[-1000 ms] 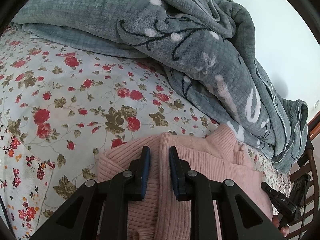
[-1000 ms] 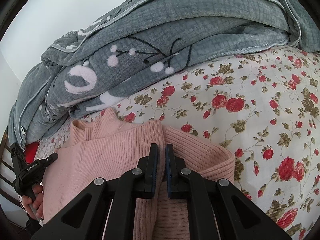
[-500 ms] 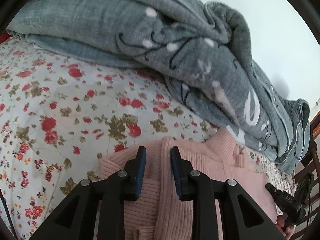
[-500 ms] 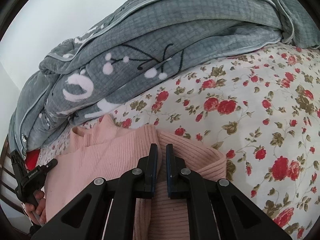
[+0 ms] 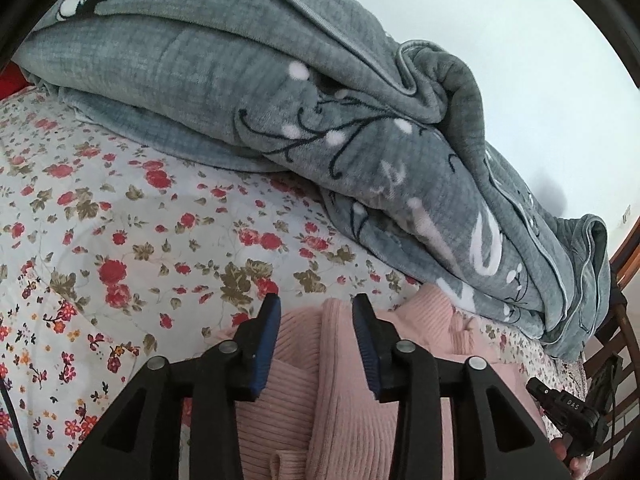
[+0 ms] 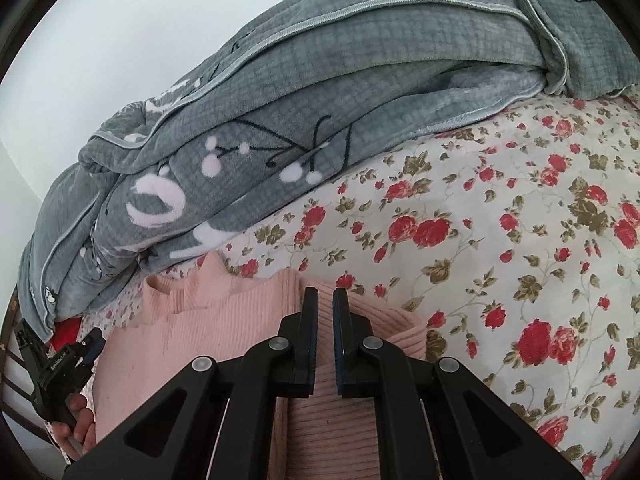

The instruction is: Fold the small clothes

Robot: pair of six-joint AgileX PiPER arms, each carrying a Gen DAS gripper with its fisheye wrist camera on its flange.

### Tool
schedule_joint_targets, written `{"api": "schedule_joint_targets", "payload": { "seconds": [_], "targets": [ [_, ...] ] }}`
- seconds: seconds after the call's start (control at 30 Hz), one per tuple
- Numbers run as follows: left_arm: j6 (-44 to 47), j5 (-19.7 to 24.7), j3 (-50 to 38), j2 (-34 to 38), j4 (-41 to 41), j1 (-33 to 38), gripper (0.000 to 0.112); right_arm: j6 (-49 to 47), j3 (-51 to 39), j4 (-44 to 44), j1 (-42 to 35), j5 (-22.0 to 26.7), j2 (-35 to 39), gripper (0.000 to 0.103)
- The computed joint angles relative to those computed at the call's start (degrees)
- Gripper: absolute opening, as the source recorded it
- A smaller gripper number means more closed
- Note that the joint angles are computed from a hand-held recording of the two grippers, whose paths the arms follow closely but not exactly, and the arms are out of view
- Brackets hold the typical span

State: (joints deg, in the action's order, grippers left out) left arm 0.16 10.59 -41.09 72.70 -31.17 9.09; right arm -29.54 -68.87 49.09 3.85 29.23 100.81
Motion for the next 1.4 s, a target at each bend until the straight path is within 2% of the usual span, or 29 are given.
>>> {"api": "schedule_joint_targets", "payload": {
  "seconds": [0.13, 0.33, 0.5, 0.53, 0.6, 0.8, 1.1, 1.4],
  "targets": [
    [-1.75, -0.11, -0.05, 0.07, 2.06, -0.41, 0.037, 0.49, 0.01, -1.55, 0.81, -0.6, -0.23, 0.011],
    [3.37, -0.23, -0.07, 0.46, -2.65, -0.33, 0.04, -1.4, 0.88, -1.85, 2.16, -2.43, -1.31, 0.015],
    [3.61, -0.33, -0.13, 0.5, -2.54, -0.52, 0.044, -3.54, 2.31, -1.88, 3.59, -4.64, -2.85, 0.018],
    [2.78, -0.4, -0.09, 0.46, -1.78, -0.61, 0.044, -4.23, 2.62, -1.58, 3.81, -5.02, -3.14, 0.022],
    [3.11, -0.37, -0.08, 0.41, -2.21, -0.61, 0.047, -4.87, 3.06, -1.66, 4.31, -5.8, -3.62, 0.026],
    [3.36, -0.41, 0.0, 0.29, -2.5, -0.59, 0.056, -3.21, 2.94, -4.1, 4.78, -5.86, -3.65, 0.028],
    [17.61, 2.45, 0.2, 0.37, -16.92, 1.97, 0.058, -3.54, 2.78, -3.21, 4.31, -5.51, -3.24, 0.028],
    [24.03, 6.15, 0.29, 0.93, -24.03, 4.78, 0.058, -5.27, 2.95, -1.98, 4.21, -5.38, -3.35, 0.028]
  ]
}}
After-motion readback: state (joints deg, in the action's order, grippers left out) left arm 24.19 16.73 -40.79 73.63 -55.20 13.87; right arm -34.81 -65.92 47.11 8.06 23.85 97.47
